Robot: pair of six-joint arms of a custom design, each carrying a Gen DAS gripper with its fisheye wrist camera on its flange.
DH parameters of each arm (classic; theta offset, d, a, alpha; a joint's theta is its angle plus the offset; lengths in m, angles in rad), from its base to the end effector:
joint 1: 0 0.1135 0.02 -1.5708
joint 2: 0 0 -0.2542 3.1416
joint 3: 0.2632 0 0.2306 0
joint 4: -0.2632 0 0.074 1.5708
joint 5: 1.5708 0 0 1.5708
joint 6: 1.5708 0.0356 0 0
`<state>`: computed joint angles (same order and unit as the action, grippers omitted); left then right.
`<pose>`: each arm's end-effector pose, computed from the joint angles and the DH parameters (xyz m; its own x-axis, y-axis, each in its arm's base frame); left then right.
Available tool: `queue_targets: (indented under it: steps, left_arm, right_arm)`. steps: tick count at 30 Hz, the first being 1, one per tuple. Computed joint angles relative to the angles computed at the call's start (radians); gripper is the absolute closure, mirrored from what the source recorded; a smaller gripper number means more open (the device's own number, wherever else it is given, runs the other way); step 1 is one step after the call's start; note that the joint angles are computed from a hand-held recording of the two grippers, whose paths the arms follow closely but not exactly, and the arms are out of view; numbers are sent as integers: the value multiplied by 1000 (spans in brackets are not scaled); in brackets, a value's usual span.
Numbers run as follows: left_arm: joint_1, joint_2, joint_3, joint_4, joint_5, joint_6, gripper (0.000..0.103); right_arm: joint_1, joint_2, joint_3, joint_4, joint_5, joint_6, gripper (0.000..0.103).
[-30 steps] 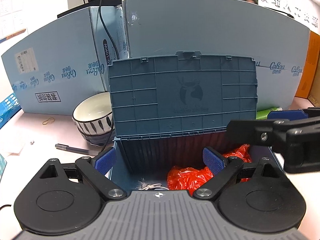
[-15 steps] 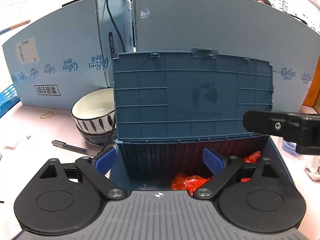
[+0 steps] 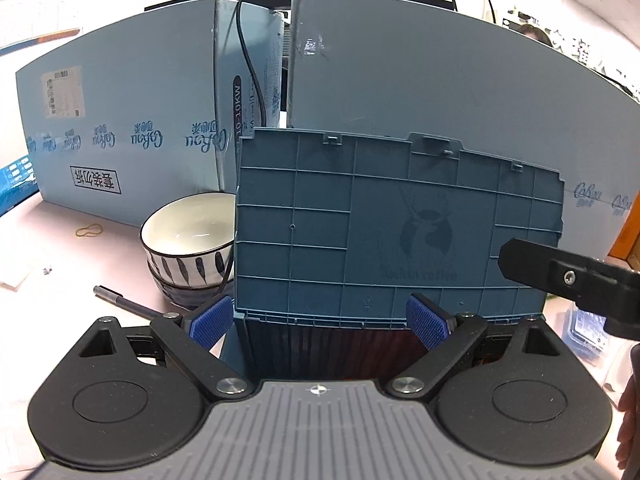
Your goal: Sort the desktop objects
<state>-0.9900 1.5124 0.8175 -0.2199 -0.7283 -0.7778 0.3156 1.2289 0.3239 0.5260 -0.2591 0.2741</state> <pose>0.1712 -0.2177 0.1911 -0.5913 -0.0535 -0.8047 -0.0193 0.9984 -0.0522 0.2065 0.0770 0.1748 -0.4810 0.1182 -0.8687 -0.4114 0.8445 0.3427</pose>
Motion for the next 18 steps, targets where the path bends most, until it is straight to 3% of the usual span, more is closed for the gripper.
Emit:
queue_targets:
  steps: [18]
  left_arm:
    - [23,34,21,-2,-8,-2,10]
  right_arm:
    - [-9,103,4,127,-67,-17,0]
